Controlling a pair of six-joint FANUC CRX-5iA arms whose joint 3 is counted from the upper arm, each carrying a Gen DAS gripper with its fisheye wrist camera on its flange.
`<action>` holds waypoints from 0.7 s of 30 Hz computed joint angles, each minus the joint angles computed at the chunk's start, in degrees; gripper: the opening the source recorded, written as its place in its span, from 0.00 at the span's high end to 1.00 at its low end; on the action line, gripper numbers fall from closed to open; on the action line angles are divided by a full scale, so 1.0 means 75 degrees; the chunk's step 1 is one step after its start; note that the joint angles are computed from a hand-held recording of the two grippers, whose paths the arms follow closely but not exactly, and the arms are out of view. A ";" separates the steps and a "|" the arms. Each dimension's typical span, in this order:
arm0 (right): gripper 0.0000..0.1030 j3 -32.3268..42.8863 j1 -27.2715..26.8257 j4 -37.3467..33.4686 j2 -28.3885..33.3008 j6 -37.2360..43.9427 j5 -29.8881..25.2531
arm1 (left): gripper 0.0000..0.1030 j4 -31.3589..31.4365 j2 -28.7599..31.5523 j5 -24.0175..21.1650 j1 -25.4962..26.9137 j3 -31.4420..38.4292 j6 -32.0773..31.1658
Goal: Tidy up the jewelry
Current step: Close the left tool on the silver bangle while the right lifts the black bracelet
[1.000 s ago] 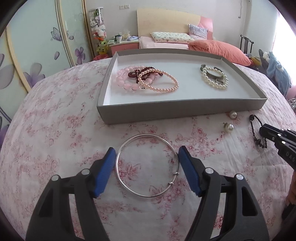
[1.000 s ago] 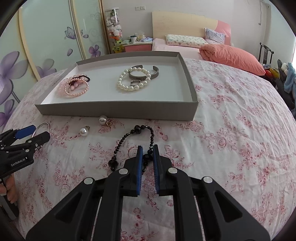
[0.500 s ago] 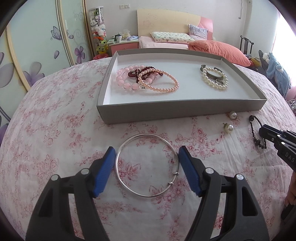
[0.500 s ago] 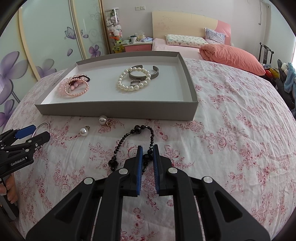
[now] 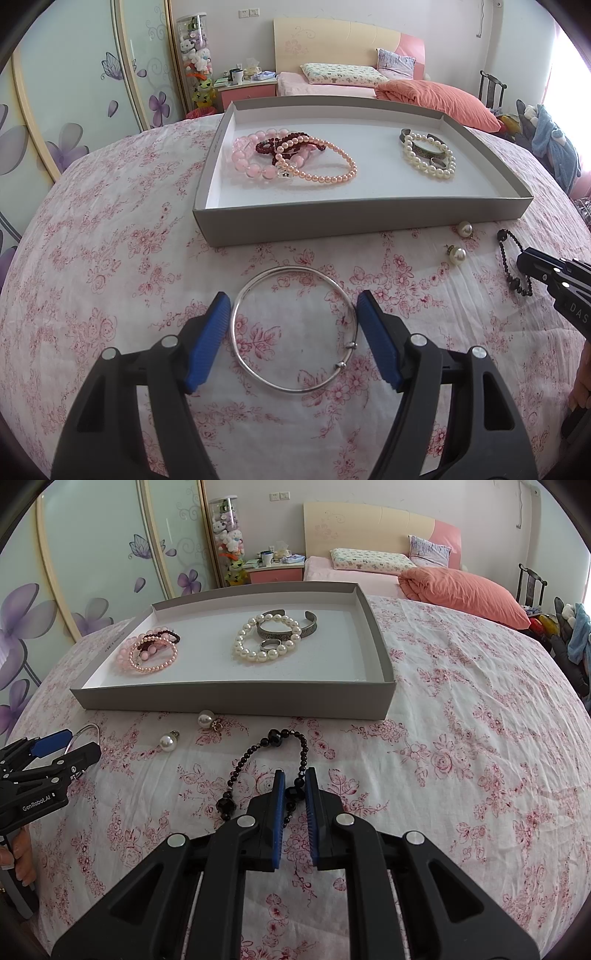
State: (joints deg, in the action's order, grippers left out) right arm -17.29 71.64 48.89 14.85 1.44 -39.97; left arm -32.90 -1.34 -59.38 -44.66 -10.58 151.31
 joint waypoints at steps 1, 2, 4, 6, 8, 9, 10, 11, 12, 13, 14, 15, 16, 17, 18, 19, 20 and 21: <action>0.88 -0.0005 -0.0002 0.0002 -0.0004 0.0000 0.0001 | 0.33 0.0000 0.0000 0.0000 0.0000 0.0000 0.0000; 0.88 -0.0011 -0.0004 0.0004 -0.0007 -0.0002 0.0005 | 0.33 0.0004 -0.0009 0.0001 0.0007 -0.0006 -0.0010; 0.88 -0.0006 -0.0003 0.0002 -0.0004 -0.0004 0.0007 | 0.33 0.0003 -0.0007 0.0001 0.0005 -0.0005 -0.0007; 0.88 -0.0006 -0.0002 0.0003 -0.0004 -0.0004 0.0005 | 0.33 0.0007 -0.0019 0.0003 0.0014 -0.0013 -0.0018; 0.88 -0.0015 -0.0005 0.0005 -0.0011 -0.0003 0.0008 | 0.33 0.0006 -0.0016 0.0003 0.0011 -0.0011 -0.0015; 0.88 -0.0008 -0.0003 0.0004 -0.0006 -0.0004 0.0006 | 0.33 0.0008 -0.0022 0.0004 0.0016 -0.0015 -0.0020; 0.88 -0.0012 -0.0004 0.0004 -0.0009 -0.0003 0.0007 | 0.33 0.0005 -0.0013 0.0001 0.0008 -0.0008 -0.0010; 0.88 -0.0019 -0.0007 0.0007 -0.0014 -0.0004 0.0011 | 0.33 0.0007 -0.0020 0.0002 0.0012 -0.0013 -0.0016; 0.88 -0.0012 -0.0005 0.0006 -0.0009 -0.0005 0.0009 | 0.33 0.0010 -0.0026 0.0003 0.0018 -0.0017 -0.0023; 0.88 -0.0012 -0.0005 0.0006 -0.0009 -0.0005 0.0009 | 0.33 0.0006 -0.0017 0.0001 0.0010 -0.0010 -0.0013; 0.88 -0.0018 -0.0007 0.0006 -0.0014 -0.0006 0.0014 | 0.33 0.0008 -0.0023 0.0002 0.0014 -0.0014 -0.0019; 0.88 -0.0015 -0.0006 0.0005 -0.0012 -0.0005 0.0014 | 0.33 0.0004 -0.0014 0.0001 0.0006 -0.0008 -0.0009; 0.88 -0.0015 -0.0006 0.0005 -0.0012 -0.0005 0.0014 | 0.33 0.0007 -0.0020 0.0006 0.0009 -0.0013 -0.0010; 0.88 -0.0020 -0.0008 0.0007 -0.0015 -0.0006 0.0014 | 0.33 0.0012 -0.0034 0.0015 0.0019 -0.0024 -0.0018; 0.88 -0.0024 -0.0006 0.0021 -0.0018 -0.0017 0.0015 | 0.33 0.0010 -0.0039 0.0017 0.0020 -0.0026 -0.0016; 0.89 -0.0058 -0.0017 0.0055 -0.0037 -0.0049 0.0059 | 0.34 -0.0018 -0.0012 0.0009 -0.0022 -0.0002 0.0038; 0.89 -0.0167 -0.0050 0.0181 -0.0100 -0.0196 0.0205 | 0.34 -0.0023 -0.0009 0.0044 -0.0024 -0.0008 0.0067; 0.89 -0.0284 -0.0068 0.0383 -0.0164 -0.0419 0.0293 | 0.34 -0.0047 -0.0008 0.0074 -0.0039 -0.0016 0.0129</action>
State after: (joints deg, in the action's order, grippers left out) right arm -19.42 71.13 51.76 13.62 -1.70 -37.78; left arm -33.26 -1.40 -58.82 -44.96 -10.71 152.28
